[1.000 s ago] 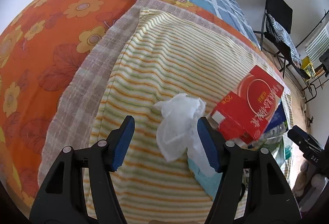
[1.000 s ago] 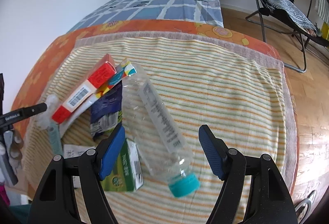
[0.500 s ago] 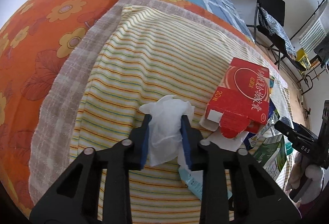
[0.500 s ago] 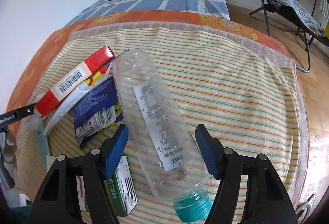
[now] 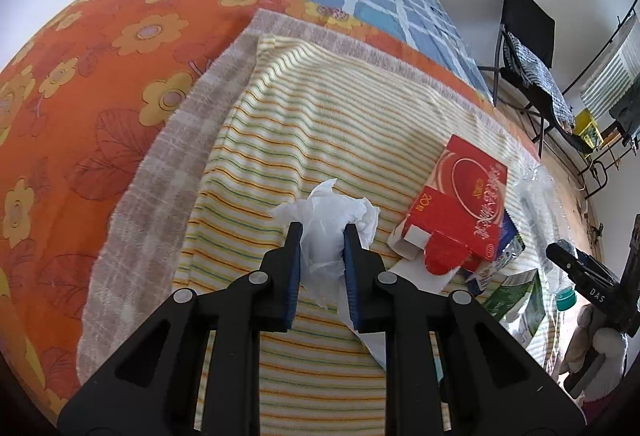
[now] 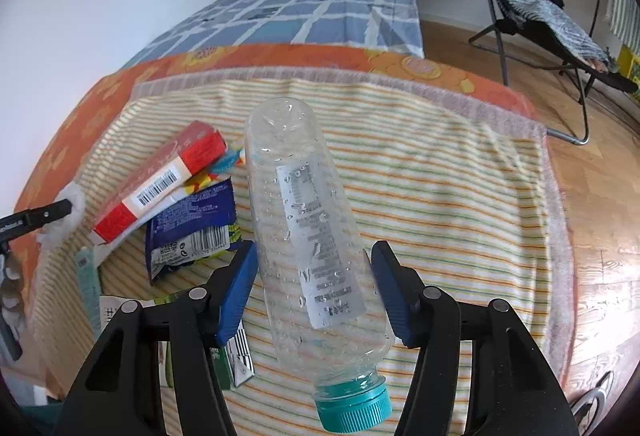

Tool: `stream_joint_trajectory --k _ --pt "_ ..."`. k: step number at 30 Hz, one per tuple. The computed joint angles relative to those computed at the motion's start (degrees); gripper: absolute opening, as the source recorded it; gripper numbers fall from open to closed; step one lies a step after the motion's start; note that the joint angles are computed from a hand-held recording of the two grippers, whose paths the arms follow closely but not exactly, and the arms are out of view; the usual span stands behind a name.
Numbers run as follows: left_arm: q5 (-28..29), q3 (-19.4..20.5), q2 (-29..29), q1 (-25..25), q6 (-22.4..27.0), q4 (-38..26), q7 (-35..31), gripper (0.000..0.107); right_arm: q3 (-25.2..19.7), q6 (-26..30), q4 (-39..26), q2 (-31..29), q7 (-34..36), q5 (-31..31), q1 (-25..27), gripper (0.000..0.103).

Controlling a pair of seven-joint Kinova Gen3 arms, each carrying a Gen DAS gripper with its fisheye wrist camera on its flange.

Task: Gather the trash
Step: 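Carry tissue and bottle to the blue basket and release both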

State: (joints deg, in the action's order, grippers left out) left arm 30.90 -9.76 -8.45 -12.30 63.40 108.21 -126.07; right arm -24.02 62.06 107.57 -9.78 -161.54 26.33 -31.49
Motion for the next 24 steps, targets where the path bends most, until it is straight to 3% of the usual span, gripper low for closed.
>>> stream_joint_trajectory --k 9,24 --pt "1.3 -3.1 -5.0 0.1 5.4 -1.1 -2.4 0.018 -4.3 5.4 -3.1 -3.9 -2.8 0.6 0.4 0.058" --pt "-0.3 -11.9 -17.1 3.8 19.0 -2.9 -8.0 0.018 -20.4 17.5 -12.6 -7.3 -8.8 2.1 0.3 0.058"
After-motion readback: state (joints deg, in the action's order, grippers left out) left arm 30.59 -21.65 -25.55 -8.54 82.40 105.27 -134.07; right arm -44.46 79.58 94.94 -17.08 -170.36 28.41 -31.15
